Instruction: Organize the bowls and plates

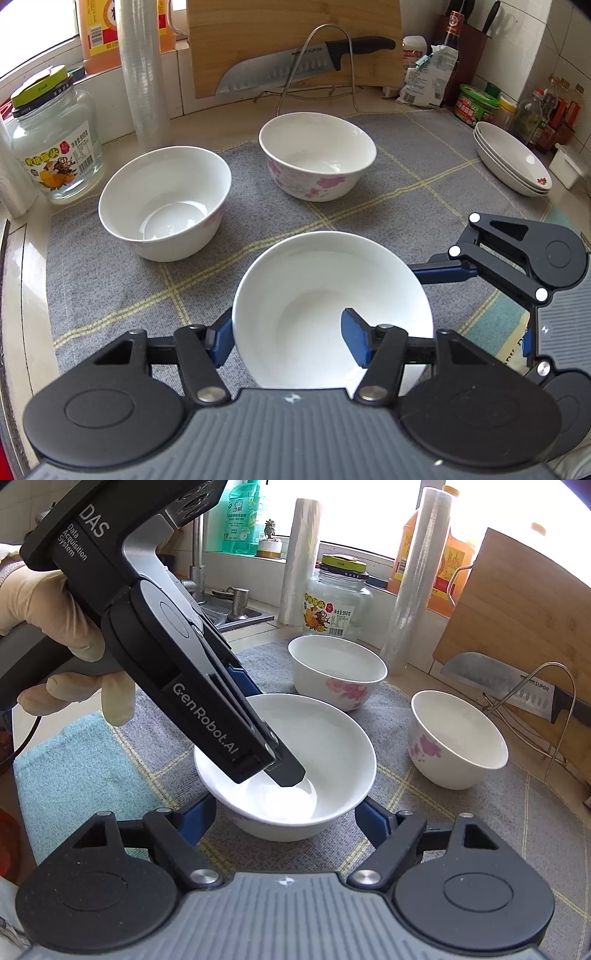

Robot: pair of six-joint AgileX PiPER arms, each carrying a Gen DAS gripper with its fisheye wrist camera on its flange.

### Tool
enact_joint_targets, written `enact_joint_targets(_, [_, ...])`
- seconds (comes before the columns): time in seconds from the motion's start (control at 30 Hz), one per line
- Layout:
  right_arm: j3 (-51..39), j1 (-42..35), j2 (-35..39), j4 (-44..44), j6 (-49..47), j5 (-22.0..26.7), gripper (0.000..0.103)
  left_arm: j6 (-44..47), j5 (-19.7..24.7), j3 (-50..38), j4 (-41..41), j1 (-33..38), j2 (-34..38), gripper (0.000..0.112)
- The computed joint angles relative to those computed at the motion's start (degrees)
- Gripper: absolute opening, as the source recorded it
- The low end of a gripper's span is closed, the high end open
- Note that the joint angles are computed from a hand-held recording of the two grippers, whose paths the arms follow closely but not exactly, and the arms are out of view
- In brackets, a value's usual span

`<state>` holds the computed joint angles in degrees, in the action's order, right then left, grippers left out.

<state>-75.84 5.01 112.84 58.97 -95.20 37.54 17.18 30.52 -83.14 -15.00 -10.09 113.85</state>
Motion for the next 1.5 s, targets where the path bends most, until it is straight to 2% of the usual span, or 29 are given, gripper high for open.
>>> enact_joint_targets(0.37, [-0.63, -1.68, -1.48, -5.07, 5.14, 2.12, 0.085, -0.36, 1.59, -0.46, -0.05, -1.94, -1.05, 0.059])
enact_joint_targets(0.6, [-0.22, -4.64, -2.96, -7.18, 6.85, 3.08, 0.085, -0.73, 3.52, -4.22, -0.46, -4.35, 0.55, 0.059])
enact_joint_targets(1.13, [-0.12, -12.43, -4.10, -9.80, 8.73, 2.75, 0.085, -0.13, 10.28, -20.51, -0.37, -10.72, 9.62, 0.059])
enact_joint_targets(1.5, [-3.91, -15.90, -1.45, -12.57, 11.61, 3.33, 0.085, -1.13, 16.46, -35.36, 0.34, -13.36, 18.44, 0.059])
